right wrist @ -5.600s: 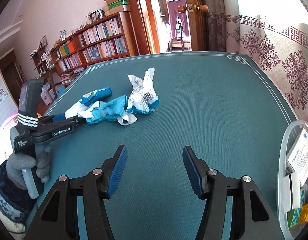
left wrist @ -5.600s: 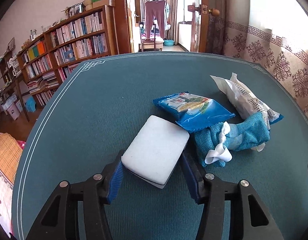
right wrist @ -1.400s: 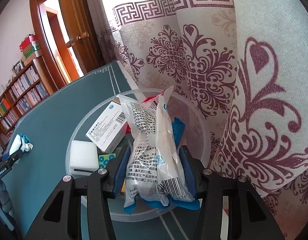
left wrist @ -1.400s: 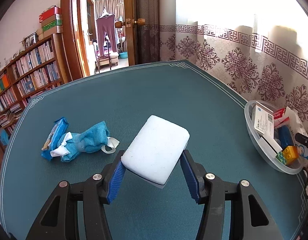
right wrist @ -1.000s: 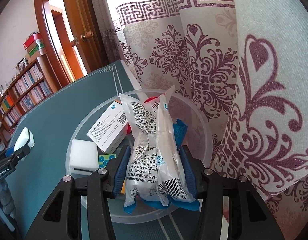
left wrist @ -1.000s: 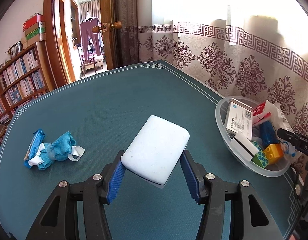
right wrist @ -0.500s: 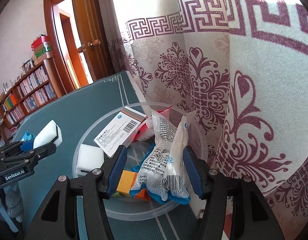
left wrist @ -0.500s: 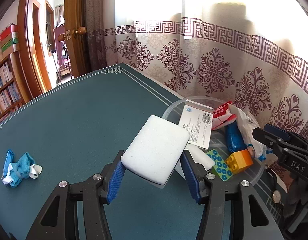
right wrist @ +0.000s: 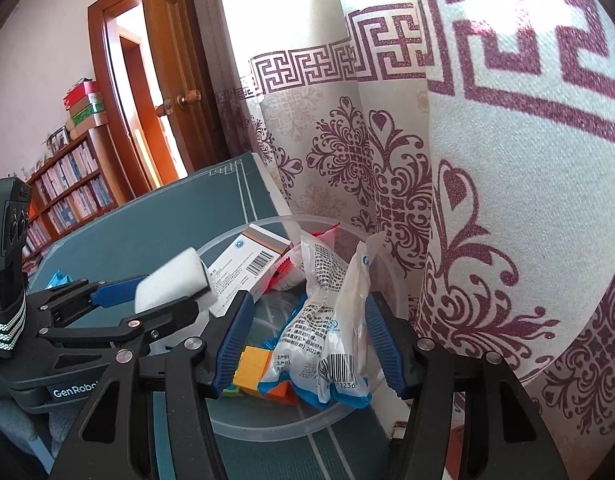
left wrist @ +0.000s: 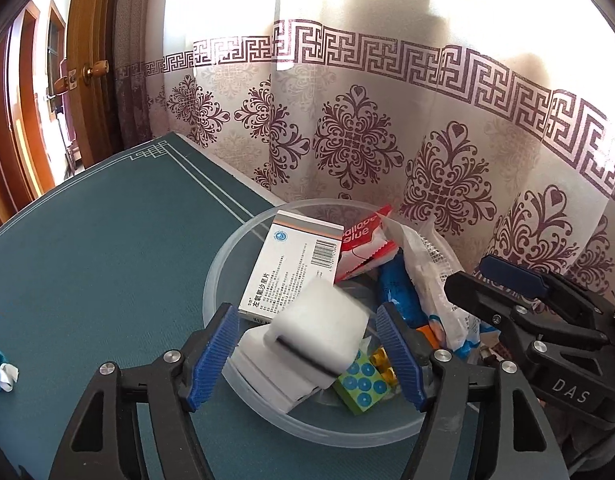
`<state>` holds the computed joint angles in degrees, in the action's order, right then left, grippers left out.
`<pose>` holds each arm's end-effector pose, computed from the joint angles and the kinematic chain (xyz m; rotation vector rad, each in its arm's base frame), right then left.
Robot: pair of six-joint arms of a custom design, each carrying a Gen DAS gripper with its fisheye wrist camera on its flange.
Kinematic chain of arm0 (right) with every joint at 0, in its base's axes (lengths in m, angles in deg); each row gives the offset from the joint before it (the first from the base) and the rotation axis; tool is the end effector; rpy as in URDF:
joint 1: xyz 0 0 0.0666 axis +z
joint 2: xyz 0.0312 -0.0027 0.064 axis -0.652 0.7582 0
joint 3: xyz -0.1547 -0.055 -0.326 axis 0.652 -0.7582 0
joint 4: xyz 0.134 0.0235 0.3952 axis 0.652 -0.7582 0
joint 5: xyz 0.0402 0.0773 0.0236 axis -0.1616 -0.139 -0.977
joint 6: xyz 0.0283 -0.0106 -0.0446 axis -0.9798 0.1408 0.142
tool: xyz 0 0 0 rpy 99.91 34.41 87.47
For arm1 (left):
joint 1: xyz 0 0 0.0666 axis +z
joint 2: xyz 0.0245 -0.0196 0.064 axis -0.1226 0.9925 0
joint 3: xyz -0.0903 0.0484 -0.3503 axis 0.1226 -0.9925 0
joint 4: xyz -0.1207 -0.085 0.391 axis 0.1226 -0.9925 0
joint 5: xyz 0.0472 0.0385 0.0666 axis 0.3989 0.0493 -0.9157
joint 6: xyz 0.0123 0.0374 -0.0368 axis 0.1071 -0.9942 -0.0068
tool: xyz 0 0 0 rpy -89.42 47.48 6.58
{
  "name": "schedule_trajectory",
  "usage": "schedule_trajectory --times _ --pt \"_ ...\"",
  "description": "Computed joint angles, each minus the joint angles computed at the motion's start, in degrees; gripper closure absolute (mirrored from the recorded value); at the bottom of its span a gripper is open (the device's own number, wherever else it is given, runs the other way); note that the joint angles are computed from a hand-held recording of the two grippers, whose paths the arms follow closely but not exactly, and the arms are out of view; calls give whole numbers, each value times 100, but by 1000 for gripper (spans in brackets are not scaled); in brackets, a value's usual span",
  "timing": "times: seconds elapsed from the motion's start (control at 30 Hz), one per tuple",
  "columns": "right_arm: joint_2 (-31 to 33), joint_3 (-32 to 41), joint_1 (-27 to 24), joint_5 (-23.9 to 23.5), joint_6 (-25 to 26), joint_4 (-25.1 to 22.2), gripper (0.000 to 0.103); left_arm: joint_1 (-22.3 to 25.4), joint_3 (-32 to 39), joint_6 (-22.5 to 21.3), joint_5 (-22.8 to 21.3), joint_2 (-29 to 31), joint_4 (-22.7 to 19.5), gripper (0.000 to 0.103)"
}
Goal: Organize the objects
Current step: 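Lower the white sponge into the bowl and open the left tool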
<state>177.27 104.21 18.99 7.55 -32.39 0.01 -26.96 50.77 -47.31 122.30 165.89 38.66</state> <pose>0.3179 0.4847 0.3731 0.7348 2.0418 -0.1474 0.4535 -0.1856 0.3599 1.1944 2.0728 -0.6494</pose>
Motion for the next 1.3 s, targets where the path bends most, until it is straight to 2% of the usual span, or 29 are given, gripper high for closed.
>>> schedule_trajectory --times 0.1,0.33,0.53,0.83,1.0,1.3 --pt "15 19 5 -4 41 14 43 96 64 129 100 75 -38 21" --pt "195 265 36 68 74 -200 43 335 138 423 -4 186 37 18" --pt "403 574 87 196 124 -419 43 426 29 448 -57 82 233 17" --pt "444 630 78 170 245 -329 43 314 -52 609 -233 107 442 12" --pt "445 603 63 131 380 -215 43 151 -203 528 -399 23 694 10" --pt "449 597 71 130 403 -197 43 449 -74 678 -69 -20 534 10"
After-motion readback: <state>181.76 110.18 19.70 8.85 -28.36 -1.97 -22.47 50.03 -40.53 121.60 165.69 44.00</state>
